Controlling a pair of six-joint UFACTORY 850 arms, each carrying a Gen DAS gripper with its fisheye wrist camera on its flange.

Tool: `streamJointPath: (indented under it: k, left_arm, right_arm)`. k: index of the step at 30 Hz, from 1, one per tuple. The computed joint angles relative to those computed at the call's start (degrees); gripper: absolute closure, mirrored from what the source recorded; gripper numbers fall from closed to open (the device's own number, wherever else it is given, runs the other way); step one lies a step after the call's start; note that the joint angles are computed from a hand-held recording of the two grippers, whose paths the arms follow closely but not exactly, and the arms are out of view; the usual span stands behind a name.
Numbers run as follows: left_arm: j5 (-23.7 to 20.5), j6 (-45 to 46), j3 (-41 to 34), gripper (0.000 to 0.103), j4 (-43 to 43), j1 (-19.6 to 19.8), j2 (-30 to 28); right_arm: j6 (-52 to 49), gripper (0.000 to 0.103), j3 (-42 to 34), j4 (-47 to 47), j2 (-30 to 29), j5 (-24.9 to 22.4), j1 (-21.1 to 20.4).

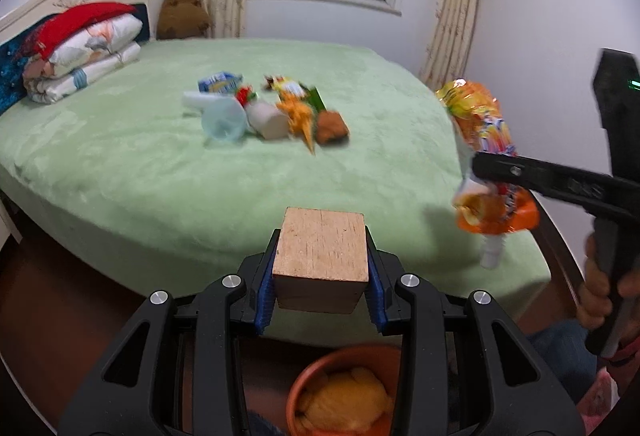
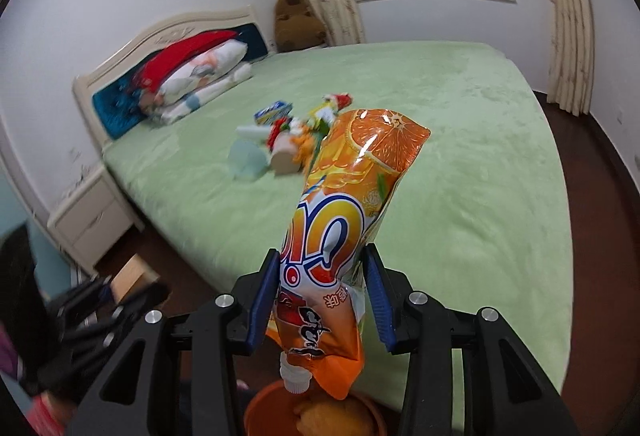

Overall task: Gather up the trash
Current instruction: 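Grasp the orange snack bag with the right tool and lift it, then drop the wooden block and orange bag into the orange bucket with both tools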

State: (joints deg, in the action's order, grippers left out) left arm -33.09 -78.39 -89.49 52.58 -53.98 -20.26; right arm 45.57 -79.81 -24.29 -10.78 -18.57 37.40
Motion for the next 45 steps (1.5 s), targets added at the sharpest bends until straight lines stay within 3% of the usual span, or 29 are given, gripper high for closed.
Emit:
streamJointPath:
  k: [3, 9, 17, 21, 23, 31, 32, 33, 34, 35, 36, 45]
  left_arm:
    - [-0.2, 4.0, 1.0, 0.067, -6.1, -0.8, -0.4]
    - [0.6, 12.8, 3.7, 0.067, -21.1, -1.7, -1.9]
    - [-2.1, 26.1, 2.9, 0.067, -43.1, -1.6, -7.9]
    - [-4.6, 28.2, 1.7, 0.067, -48.3, -1.2, -11.3]
    - [-5.9, 28.3, 1.2, 0.067, -49.0, -1.2, -12.4]
    - [-7.6, 28.5, 0.5, 0.067, -50.2, -1.2, -15.0]
    - [-7.9, 28.6, 0.4, 0.066, -50.4, -1.0, -15.0]
    - [-7.9, 28.2, 0.6, 0.059, -50.5, -0.9, -14.9]
    - [-7.8, 28.1, 0.5, 0.052, -50.7, -0.7, -14.9]
    - [-7.5, 26.7, 1.0, 0.040, -50.1, -0.7, -14.6]
    - [-7.5, 25.5, 0.8, 0.034, -49.0, -0.8, -14.7]
    - [-8.0, 21.4, 0.7, 0.030, -44.7, -1.1, -13.6]
  right_arm:
    - [-1.8, 0.061, 5.3, 1.5, 3.4, 0.8, 1.0]
    - [-15.2, 0.061, 12.1, 15.4, 5.8, -0.8, 2.0]
    - [-27.9, 0.061, 17.5, 30.7, 2.9, -4.4, 3.2]
    - [-31.5, 0.062, 18.0, 35.2, 0.4, -6.1, 3.2]
    - [-35.2, 0.063, 18.2, 40.1, -1.1, -7.4, 2.6]
    - [-35.9, 0.063, 18.1, 42.8, -3.8, -9.2, 1.7]
    - [-35.9, 0.058, 18.3, 42.5, -3.5, -9.4, 1.3]
    - [-35.9, 0.046, 18.4, 42.6, -3.5, -9.2, 1.3]
    - [-34.7, 0.022, 17.7, 41.5, -3.9, -9.5, 1.3]
    - [-31.8, 0.020, 18.0, 38.5, -3.4, -8.6, 1.6]
    - [-30.8, 0.020, 18.2, 37.5, -3.0, -8.1, 1.7]
    - [-28.0, 0.020, 20.6, 37.3, 1.0, -5.1, 0.2]
